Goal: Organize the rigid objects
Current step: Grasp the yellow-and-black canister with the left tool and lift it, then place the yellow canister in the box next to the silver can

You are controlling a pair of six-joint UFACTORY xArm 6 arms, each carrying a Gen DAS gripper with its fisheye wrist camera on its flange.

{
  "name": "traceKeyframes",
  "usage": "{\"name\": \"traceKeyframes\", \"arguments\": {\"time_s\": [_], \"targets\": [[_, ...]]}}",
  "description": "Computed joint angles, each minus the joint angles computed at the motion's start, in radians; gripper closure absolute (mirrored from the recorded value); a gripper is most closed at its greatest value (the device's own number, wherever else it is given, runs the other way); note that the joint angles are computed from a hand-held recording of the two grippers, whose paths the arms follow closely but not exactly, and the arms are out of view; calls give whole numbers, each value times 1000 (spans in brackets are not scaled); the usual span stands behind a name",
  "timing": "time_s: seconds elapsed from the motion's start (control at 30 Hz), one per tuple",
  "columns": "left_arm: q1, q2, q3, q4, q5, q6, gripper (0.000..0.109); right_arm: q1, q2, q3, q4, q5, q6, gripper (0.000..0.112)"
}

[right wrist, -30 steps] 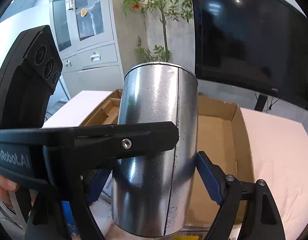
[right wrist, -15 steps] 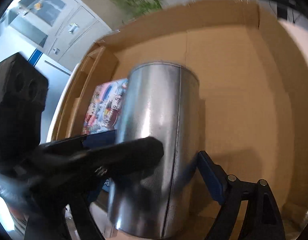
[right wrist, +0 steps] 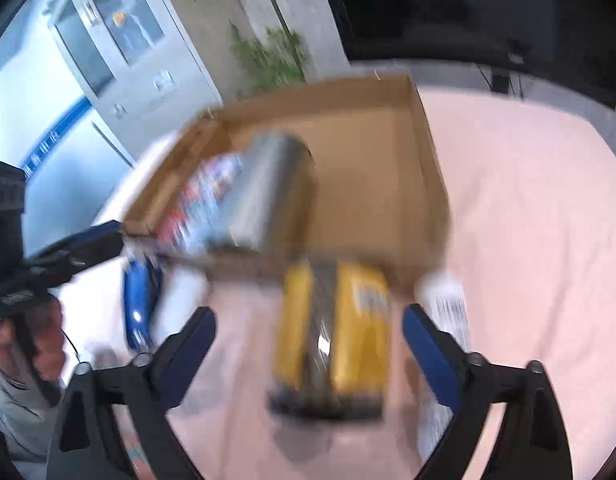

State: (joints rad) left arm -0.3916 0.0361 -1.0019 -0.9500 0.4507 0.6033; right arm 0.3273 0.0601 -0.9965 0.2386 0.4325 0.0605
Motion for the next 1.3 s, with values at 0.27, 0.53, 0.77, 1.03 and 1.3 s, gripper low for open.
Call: {"name": "traceKeyframes", "arguments": {"time_s": [0.27, 0.53, 0.77, 1.03, 1.3], "targets": [[52, 104, -65, -110, 252, -6, 21, 123, 37, -7, 112, 12, -130, 48], [59, 221, -151, -38, 290, -41, 27, 96, 251, -232, 584, 177, -435, 26], [-7, 81, -113, -27, 152, -58, 28, 142, 148, -167, 551, 43, -430, 29], [-21, 310, -577, 52, 189, -106, 29, 32, 122, -337, 367, -12, -416, 31], [11, 614, -855, 194, 366, -322, 29, -85, 357, -554, 406, 196, -452, 34]]}}
